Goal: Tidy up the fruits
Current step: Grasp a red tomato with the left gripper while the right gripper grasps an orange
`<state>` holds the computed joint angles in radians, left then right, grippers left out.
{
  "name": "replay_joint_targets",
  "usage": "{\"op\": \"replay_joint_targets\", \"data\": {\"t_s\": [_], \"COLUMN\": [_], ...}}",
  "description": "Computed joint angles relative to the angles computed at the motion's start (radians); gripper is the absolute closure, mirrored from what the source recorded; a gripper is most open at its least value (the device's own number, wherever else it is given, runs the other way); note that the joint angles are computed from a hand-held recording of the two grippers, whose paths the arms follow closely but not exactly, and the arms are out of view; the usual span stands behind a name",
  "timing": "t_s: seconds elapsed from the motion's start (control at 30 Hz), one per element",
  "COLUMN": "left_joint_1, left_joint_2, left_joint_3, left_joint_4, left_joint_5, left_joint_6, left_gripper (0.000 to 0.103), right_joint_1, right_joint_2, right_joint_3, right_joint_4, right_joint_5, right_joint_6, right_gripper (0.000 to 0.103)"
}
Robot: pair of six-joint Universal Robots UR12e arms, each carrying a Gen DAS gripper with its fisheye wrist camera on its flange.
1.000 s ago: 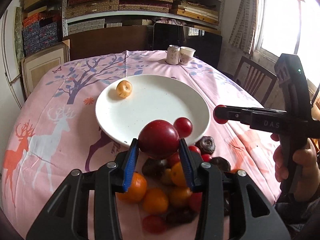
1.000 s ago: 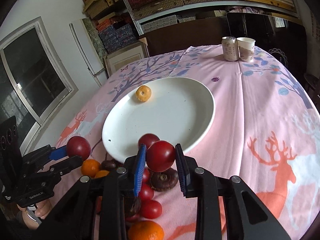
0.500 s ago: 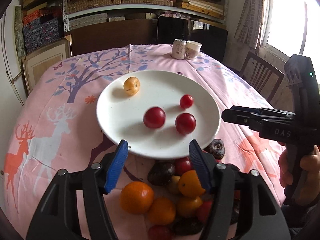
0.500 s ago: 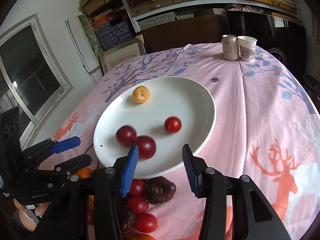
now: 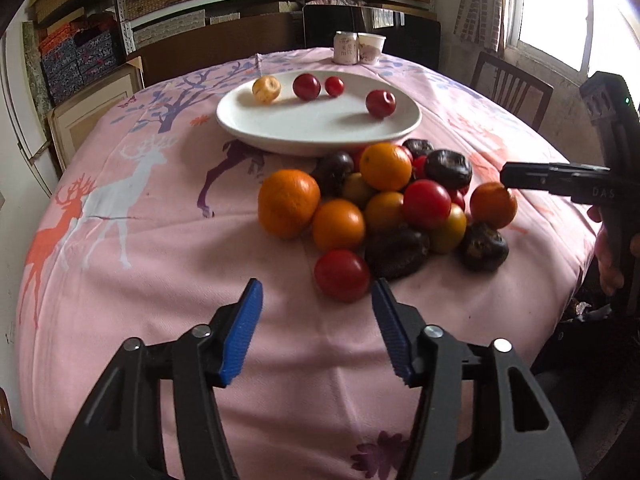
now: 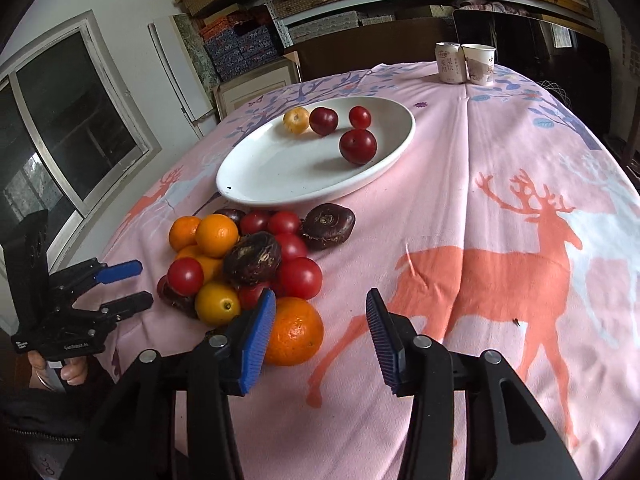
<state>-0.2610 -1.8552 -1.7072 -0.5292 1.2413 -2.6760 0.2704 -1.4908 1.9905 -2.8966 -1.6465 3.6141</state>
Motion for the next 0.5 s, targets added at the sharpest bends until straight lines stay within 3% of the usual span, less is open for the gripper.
{"op": "replay_joint_targets", "data": {"t_s": [0.03,0.3,0.5], "left_joint_1": [-0.002,-0.011,-0.01], "left_joint_2": [-0.003,-0.028,-0.038], "left_joint_3": [0.002,0.016,0.019], "left_joint_4": [-0.013,0.008,0.02], "left_joint_5": [0.0,-0.018,-0.035], "left_joint_6": [0.001,-0.02,-0.019], "left_gripper": [0.062,0.063,0.063], "right_joint_1": [0.0,0.02,0.018], "right_joint_2": [-0.003,-0.011,-0.014], "right_joint_3": [0.004,0.002,0.007], "right_joint_4": [-0.01,-0.002,0.011], "right_joint_5": [0.006,-0.03,-0.006], "right_joint_6": [0.006,-0.02,-0.03], "right_gripper": [0.056,0.056,0.055]}}
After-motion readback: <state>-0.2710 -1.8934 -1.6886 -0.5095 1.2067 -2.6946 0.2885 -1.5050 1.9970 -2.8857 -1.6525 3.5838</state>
